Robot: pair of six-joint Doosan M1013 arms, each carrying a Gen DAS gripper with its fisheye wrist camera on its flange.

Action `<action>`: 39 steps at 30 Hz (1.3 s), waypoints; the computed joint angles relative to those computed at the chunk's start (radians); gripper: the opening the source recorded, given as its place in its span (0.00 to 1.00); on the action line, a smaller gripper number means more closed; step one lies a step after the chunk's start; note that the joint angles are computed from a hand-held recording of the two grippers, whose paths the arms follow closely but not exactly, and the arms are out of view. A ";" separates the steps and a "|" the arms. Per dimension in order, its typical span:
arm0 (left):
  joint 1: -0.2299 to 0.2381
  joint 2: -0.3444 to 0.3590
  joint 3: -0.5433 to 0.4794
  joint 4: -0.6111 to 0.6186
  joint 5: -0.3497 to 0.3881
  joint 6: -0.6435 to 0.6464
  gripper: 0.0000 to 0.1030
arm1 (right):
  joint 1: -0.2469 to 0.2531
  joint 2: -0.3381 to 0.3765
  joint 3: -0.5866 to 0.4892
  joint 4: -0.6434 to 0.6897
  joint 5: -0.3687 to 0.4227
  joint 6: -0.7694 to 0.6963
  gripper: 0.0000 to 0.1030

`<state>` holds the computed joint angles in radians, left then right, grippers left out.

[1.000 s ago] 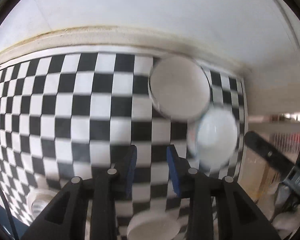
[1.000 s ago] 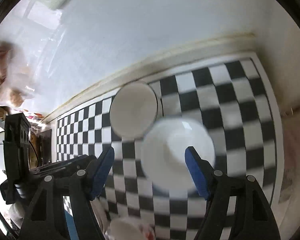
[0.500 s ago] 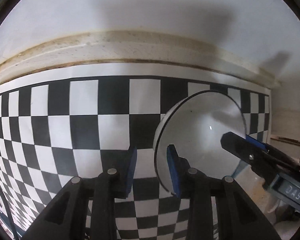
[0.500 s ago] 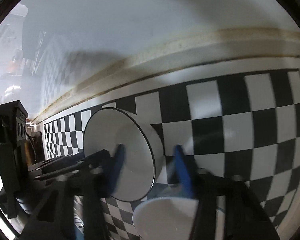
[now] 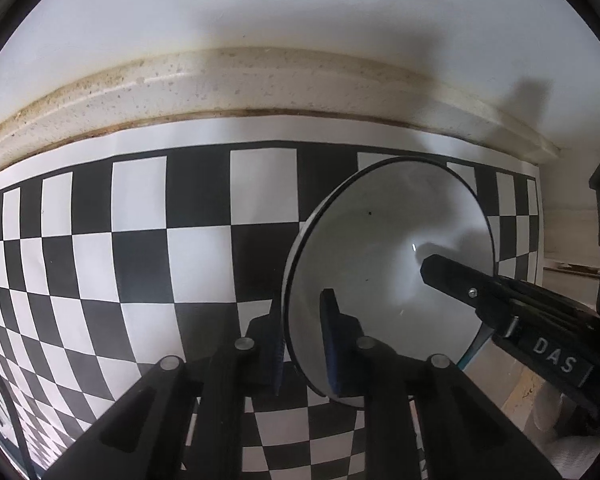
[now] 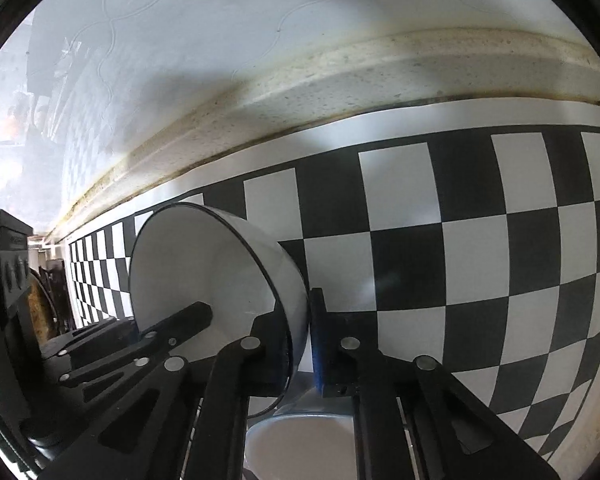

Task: Organize plates and bowls
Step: 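Close both tools on the rim of the black-rimmed white bowl, then lift the black-rimmed bowl with both tools and carry it to the red-flower bowl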

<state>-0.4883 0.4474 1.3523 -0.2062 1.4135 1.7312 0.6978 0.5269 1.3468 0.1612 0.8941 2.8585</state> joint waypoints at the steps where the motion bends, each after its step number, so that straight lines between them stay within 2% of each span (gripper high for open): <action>1: 0.004 -0.012 0.024 0.001 -0.015 0.011 0.14 | 0.000 0.001 0.000 0.001 -0.001 0.000 0.09; 13: 0.009 -0.041 0.021 -0.001 -0.023 0.013 0.14 | 0.009 -0.011 -0.003 -0.028 -0.010 0.020 0.08; 23: 0.021 -0.082 0.015 -0.019 -0.010 0.035 0.14 | 0.036 -0.027 -0.054 -0.096 0.049 0.060 0.08; 31: 0.042 -0.159 0.053 -0.037 0.012 0.097 0.14 | 0.108 -0.049 -0.094 -0.163 0.099 0.145 0.08; 39: 0.070 -0.275 0.167 -0.051 0.036 0.196 0.14 | 0.221 -0.064 -0.110 -0.238 0.124 0.298 0.08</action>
<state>-0.4182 0.1722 1.5188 -0.2574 1.4490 1.9274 0.9183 0.4628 1.2367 -0.0769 1.0177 3.1566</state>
